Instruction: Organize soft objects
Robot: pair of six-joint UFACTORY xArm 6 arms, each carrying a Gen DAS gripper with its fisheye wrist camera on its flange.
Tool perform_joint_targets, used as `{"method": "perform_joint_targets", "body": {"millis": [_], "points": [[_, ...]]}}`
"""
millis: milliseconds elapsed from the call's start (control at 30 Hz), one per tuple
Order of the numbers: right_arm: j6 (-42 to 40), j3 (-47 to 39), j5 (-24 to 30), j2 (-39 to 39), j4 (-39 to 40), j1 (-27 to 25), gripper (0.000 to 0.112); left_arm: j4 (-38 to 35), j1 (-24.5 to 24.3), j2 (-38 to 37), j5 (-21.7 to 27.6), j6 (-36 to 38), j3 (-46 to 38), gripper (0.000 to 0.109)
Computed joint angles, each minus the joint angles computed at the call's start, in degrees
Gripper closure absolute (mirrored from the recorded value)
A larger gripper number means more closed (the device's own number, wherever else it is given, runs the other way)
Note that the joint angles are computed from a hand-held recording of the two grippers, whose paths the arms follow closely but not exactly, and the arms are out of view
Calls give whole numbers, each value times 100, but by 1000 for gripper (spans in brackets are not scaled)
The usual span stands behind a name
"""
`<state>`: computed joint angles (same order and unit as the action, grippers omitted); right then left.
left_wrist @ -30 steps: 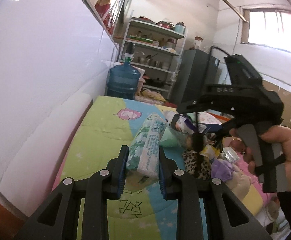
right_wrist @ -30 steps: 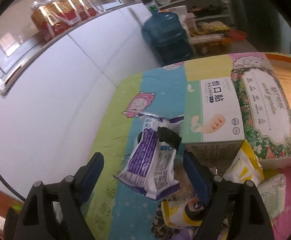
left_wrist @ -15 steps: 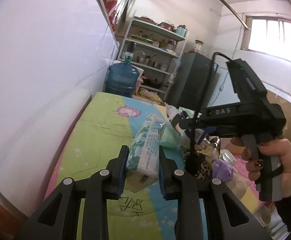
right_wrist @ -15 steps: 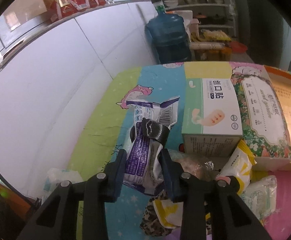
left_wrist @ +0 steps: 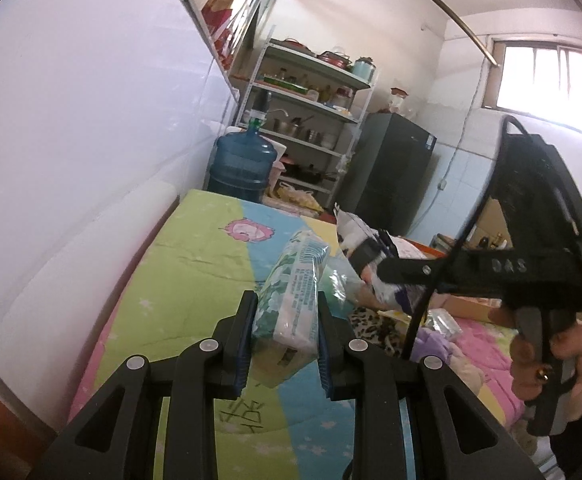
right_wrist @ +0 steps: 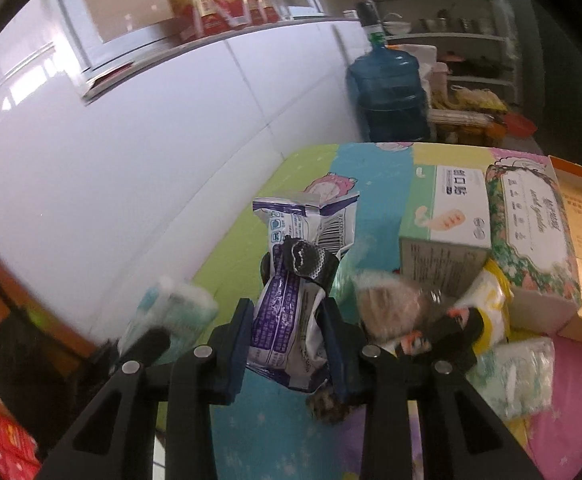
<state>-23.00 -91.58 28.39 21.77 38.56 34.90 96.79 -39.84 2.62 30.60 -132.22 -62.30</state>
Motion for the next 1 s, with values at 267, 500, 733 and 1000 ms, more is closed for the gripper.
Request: {"method": "perform_joint_targets", "body": {"millis": [267, 500, 733, 1000], "points": [[-835, 1069, -29, -831, 676, -73, 78, -184, -223, 211, 97, 207, -250, 81], [-1348, 2004, -235, -1563, 1192, -129, 78, -428, -512, 312, 200, 463, -428, 81], [-1500, 2559, -430, -2048, 1351, -187, 78, -564, -774, 500, 284, 752, -747, 81], [-1648, 3121, -632, -2572, 1519, -407, 78, -729, -949, 808, 254, 1199, -1246, 81]]}}
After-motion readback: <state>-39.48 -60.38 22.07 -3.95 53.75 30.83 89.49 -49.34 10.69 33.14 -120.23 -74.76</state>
